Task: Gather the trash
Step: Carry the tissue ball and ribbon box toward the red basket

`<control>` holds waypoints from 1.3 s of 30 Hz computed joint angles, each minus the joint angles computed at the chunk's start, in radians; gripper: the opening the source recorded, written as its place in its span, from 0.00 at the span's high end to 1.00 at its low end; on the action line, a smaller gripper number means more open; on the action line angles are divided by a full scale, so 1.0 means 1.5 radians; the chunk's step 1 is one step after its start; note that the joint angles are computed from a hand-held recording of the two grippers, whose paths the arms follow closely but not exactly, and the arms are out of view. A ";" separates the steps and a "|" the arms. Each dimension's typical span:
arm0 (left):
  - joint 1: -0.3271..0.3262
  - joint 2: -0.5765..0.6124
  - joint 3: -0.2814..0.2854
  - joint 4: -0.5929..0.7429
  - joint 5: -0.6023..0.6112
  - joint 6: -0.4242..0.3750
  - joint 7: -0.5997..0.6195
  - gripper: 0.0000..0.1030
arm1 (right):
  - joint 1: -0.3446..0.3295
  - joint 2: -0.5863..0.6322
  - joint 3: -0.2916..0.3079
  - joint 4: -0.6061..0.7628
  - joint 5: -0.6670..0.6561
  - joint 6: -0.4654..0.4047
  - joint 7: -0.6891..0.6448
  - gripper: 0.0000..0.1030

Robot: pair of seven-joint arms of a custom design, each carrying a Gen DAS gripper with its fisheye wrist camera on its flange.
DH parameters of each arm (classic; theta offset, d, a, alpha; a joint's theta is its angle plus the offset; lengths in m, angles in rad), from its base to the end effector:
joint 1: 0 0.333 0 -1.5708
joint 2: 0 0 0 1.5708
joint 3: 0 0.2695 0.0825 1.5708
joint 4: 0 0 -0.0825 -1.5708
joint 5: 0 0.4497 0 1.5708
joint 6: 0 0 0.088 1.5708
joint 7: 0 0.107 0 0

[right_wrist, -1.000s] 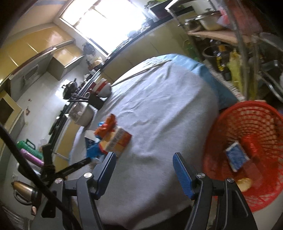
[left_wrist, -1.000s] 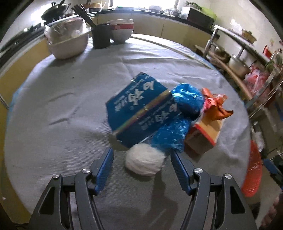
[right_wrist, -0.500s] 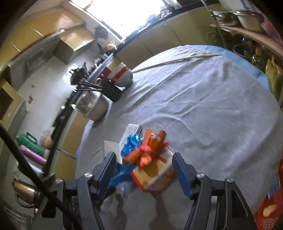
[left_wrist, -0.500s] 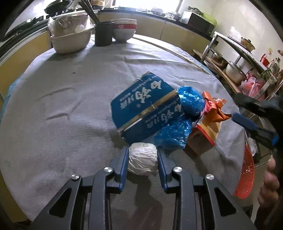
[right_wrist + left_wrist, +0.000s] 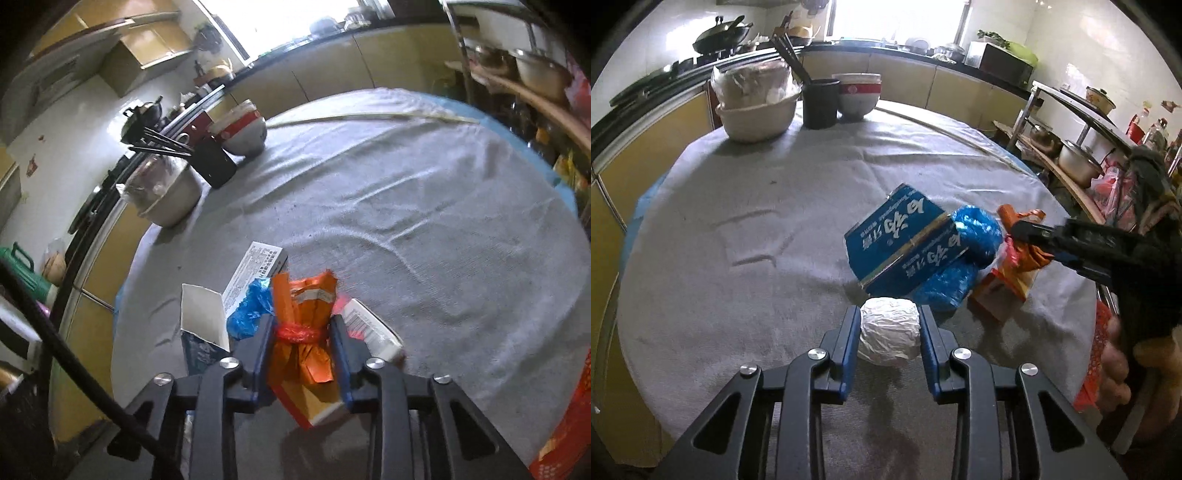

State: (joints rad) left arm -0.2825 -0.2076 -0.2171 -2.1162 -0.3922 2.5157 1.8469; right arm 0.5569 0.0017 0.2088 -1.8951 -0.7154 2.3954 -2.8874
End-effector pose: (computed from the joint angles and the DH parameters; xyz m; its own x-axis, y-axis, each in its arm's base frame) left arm 0.5354 -0.2938 0.5013 -0.5505 -0.8185 0.1643 -0.7204 0.3662 -0.5890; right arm 0.4827 0.4567 0.4865 -0.4192 -0.7861 -0.4542 -0.5882 0.6162 -0.5237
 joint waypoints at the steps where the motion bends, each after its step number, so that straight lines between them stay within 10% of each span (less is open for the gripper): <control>1: 0.000 -0.002 -0.001 -0.001 0.003 0.003 -0.003 0.69 | 0.002 -0.016 0.002 -0.015 -0.009 -0.006 0.010 0.69; 39: -0.067 -0.046 -0.034 -0.022 0.052 0.003 0.031 0.68 | -0.028 -0.381 0.161 -0.369 -0.079 -0.002 0.272 0.69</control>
State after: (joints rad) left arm -0.3823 -0.2766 -0.2680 -2.1493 -0.3139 2.5207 1.8930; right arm 0.5150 -0.5693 0.4507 -2.4493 -0.8343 2.3927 -2.4788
